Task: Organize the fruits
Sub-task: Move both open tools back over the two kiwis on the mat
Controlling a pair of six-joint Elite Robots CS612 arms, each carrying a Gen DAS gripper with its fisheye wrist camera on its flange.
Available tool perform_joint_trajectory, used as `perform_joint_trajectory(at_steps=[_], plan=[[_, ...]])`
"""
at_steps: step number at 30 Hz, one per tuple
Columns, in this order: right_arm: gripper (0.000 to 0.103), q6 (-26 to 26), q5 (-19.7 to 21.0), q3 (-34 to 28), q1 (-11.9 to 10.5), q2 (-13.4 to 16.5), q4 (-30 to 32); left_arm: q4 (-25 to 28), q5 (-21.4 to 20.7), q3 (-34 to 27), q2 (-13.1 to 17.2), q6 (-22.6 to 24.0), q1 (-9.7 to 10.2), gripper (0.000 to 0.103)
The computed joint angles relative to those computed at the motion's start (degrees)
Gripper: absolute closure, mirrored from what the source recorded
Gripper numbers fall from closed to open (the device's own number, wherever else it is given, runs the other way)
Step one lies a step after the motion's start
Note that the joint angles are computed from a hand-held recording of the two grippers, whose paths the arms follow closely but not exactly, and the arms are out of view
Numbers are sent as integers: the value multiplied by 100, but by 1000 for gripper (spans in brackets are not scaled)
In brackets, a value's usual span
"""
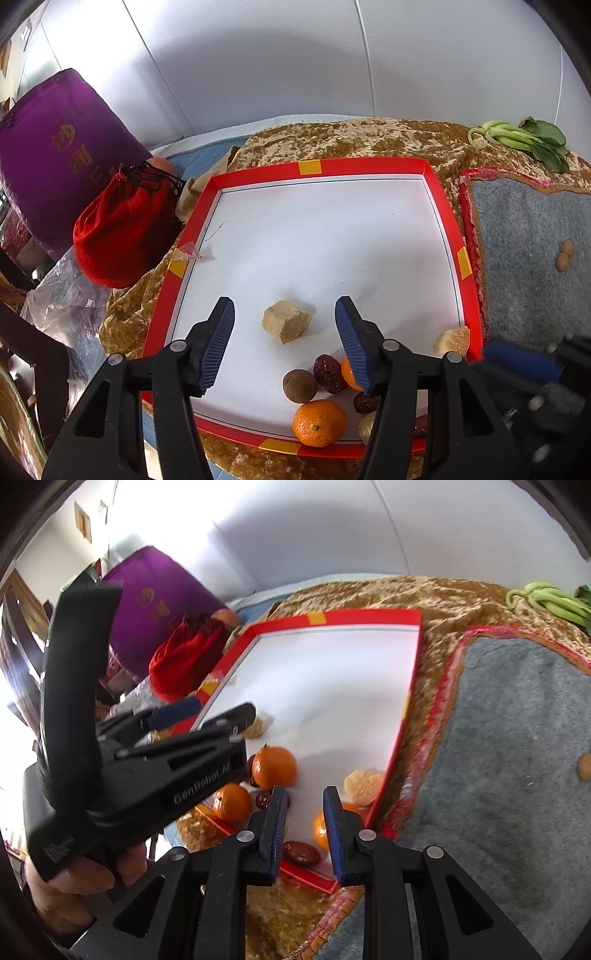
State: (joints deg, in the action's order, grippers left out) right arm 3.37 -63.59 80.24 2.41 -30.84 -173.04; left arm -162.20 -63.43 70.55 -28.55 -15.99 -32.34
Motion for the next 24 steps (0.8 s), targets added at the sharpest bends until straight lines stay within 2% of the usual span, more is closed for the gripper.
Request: perform_joint_trajectory(at_steps=[9,18,21,24], plan=[[68,759,-130,293,-283,-198,-719,-378,413,-85,120,622,-179,47],[63,1291,-344,554,-583,-397,-989,-1302,902,-187,305,1658,-437,47],[62,1522,-522,617,-694,-465,-1010,-1592,812,-225,358,2024,-504,43],[60,1804,-683,662,-813,-528,-999,-1588,508,-292,368,2171,-557,42]])
